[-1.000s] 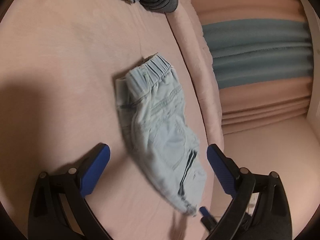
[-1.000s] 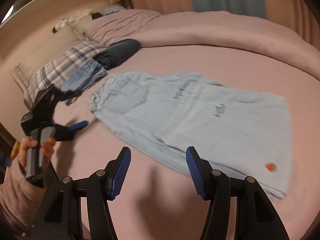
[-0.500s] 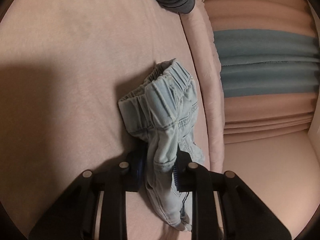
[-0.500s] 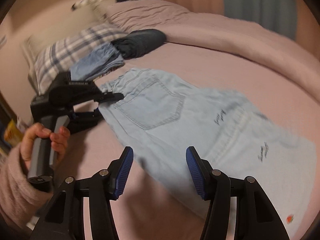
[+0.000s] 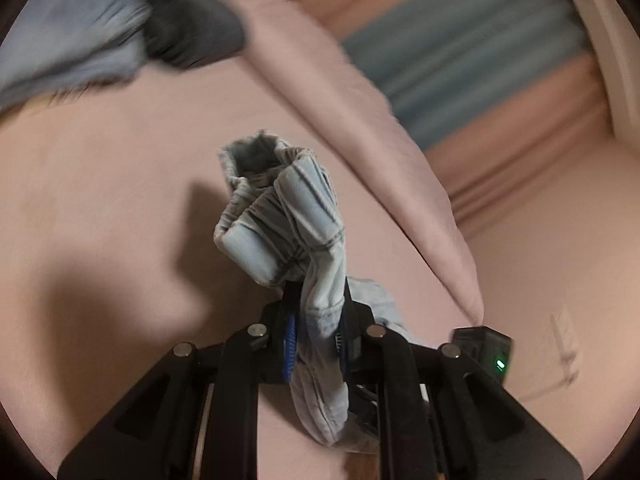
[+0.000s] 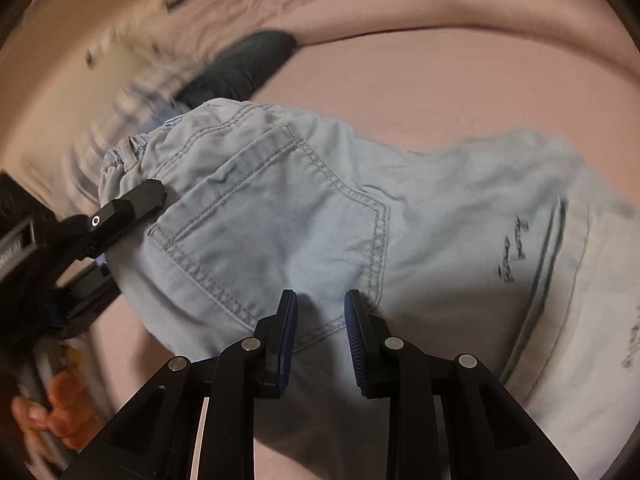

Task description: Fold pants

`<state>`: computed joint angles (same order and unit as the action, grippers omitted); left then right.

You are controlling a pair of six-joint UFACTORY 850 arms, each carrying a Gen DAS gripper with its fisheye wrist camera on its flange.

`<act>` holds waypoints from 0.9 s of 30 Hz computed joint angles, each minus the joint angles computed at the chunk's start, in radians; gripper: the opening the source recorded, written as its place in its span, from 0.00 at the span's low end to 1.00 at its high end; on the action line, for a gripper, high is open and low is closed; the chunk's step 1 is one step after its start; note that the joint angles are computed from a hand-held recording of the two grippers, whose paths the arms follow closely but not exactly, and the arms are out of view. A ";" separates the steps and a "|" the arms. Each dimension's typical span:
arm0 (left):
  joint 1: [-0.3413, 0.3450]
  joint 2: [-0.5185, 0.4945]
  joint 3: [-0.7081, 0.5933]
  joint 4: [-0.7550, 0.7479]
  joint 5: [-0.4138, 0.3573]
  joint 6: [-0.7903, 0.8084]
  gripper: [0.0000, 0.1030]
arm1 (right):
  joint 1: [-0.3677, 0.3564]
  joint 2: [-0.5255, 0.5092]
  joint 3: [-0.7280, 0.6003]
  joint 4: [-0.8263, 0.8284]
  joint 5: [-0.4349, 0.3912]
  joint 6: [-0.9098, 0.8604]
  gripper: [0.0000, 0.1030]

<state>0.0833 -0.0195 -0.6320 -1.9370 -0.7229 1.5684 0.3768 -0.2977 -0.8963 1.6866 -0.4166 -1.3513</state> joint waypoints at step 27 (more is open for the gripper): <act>-0.493 0.125 0.053 0.254 0.349 0.137 0.80 | -0.445 0.177 0.295 0.102 -0.463 0.310 0.83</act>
<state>-0.4100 0.1053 -0.5795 -1.6834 -0.3742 1.7052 -0.0682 -0.1208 -0.6015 1.7890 -0.8800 -1.0416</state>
